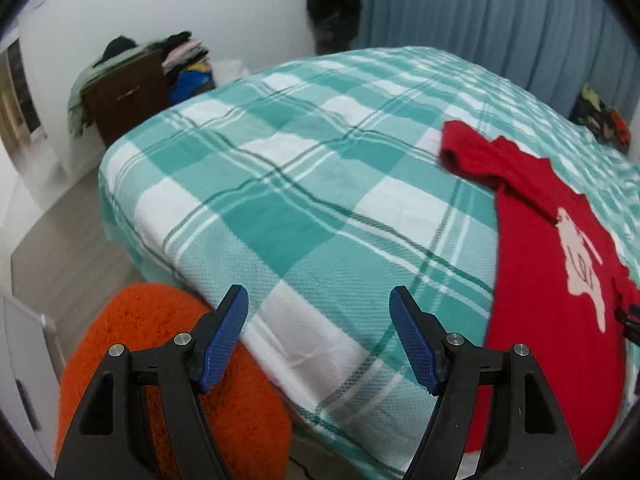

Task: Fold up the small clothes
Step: 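Grasp a sweater sleeve cuff with the right gripper and stretch it out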

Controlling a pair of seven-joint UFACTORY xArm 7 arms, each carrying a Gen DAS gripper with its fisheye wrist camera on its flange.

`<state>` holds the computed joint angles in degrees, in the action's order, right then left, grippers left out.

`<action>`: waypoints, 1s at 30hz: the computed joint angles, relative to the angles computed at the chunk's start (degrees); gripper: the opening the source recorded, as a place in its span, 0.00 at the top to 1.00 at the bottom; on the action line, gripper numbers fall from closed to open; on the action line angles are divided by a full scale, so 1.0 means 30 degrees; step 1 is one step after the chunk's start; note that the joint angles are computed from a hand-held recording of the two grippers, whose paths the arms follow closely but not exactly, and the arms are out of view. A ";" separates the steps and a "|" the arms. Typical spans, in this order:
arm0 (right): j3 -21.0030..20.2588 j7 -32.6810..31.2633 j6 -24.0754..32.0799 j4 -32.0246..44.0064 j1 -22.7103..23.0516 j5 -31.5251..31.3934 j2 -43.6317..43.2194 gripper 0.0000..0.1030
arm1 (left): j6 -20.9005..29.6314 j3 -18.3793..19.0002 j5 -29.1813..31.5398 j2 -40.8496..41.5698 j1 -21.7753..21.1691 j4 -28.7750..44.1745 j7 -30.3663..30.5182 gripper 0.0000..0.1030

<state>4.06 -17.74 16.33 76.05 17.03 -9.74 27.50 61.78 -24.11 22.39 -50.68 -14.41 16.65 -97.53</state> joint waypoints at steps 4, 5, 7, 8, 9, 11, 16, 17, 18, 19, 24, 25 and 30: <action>0.2138 -0.2099 0.1085 0.2390 -0.2683 0.3206 0.1535 0.93 | -0.0146 0.0102 -0.0365 0.0917 -0.0020 0.0256 -0.0134 0.27; 0.2757 -0.2528 0.0790 0.2386 -0.3642 0.4454 0.1382 0.93 | 0.0043 -0.0034 -0.0529 0.1105 -0.0150 0.0424 -0.0242 0.27; 0.3894 -0.3315 -0.0013 0.2041 -0.5966 0.7312 0.0763 0.93 | 0.0146 -0.0012 -0.0599 0.1266 -0.0295 0.0513 -0.0304 0.27; 0.4341 -0.3495 -0.0019 0.2118 -0.7403 0.9019 0.0533 0.93 | 0.0069 0.0044 -0.0579 0.1300 -0.0343 0.0494 -0.0310 0.27; 0.4283 -0.3452 0.0082 0.2244 -0.8165 1.0106 0.0406 0.93 | 0.0018 0.0042 -0.0568 0.1392 -0.0379 0.0512 -0.0341 0.27; 0.3362 -0.2705 0.0923 0.2973 -0.9238 1.1535 0.0559 0.93 | -0.0110 0.0074 -0.0549 0.1735 -0.0414 0.0606 -0.0348 0.27; 0.2330 -0.2204 0.4165 0.5173 -1.1413 1.3553 0.2281 0.93 | -0.0164 0.0033 -0.0312 0.3149 -0.0455 0.1299 -0.0139 0.27; 0.2212 -0.2140 0.4431 0.5351 -1.1475 1.3786 0.2511 0.93 | -0.0001 -0.0057 -0.0197 0.3458 -0.0488 0.1520 -0.0105 0.27; 0.2150 -0.2110 0.4534 0.5410 -1.1524 1.4032 0.2666 0.93 | 0.0130 -0.0095 -0.0091 0.3697 -0.0550 0.1690 -0.0068 0.27; 0.2200 -0.2252 0.4326 0.5164 -1.1610 1.4374 0.2586 0.93 | 0.0241 -0.0101 0.0009 0.3904 -0.0632 0.1830 -0.0003 0.27; 0.0546 -0.0322 0.2493 0.3078 -1.0139 1.3155 0.1488 0.94 | 0.0645 0.0134 0.0143 0.4417 -0.1002 0.2130 0.0058 0.27; 0.0281 0.0343 0.2427 0.2770 -1.0020 1.2847 0.1355 0.94 | 0.0657 0.0186 0.0116 0.4382 -0.1058 0.2103 -0.0026 0.27; -0.0247 0.2074 0.1833 0.1755 -0.9807 1.1393 0.0960 0.94 | 0.0316 0.0583 -0.0149 0.4465 -0.1208 0.1878 -0.0017 0.27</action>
